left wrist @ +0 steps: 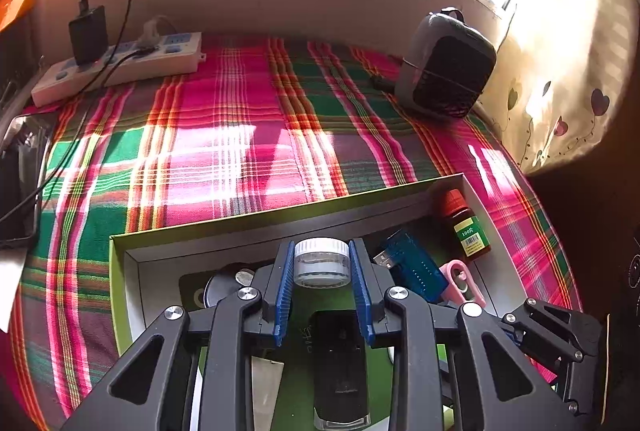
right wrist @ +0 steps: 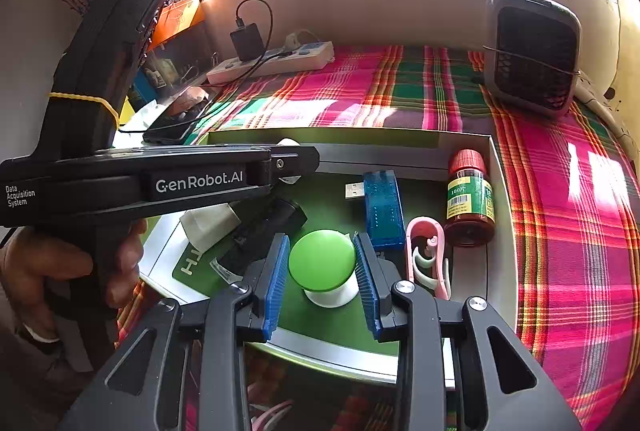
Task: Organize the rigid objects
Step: 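Carry the green knob over the box while the left tool lowers the white jar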
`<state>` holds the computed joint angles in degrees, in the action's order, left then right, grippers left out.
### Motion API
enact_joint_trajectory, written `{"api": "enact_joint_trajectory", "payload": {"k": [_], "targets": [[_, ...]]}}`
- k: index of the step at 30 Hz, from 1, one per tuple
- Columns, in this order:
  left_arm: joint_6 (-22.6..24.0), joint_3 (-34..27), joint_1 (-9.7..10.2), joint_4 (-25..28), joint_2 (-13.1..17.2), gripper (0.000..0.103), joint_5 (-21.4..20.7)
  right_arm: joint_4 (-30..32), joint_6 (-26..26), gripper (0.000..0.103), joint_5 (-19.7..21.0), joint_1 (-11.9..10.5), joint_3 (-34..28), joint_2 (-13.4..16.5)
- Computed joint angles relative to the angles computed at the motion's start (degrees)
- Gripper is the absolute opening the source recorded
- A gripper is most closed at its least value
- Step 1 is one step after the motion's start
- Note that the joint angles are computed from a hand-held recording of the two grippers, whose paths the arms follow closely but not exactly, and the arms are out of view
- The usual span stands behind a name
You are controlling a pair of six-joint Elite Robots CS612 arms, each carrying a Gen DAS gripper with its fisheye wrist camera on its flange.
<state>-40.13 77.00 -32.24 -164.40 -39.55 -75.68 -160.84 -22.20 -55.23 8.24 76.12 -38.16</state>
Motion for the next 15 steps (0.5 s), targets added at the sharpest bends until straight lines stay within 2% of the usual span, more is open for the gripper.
{"api": "enact_joint_trajectory", "payload": {"k": [15], "targets": [[0.0, -0.8, -0.05, 1.7, 0.6, 0.026, 0.0, -0.4, 0.1, 0.034, 0.1, 0.0, 0.0, 0.1]]}}
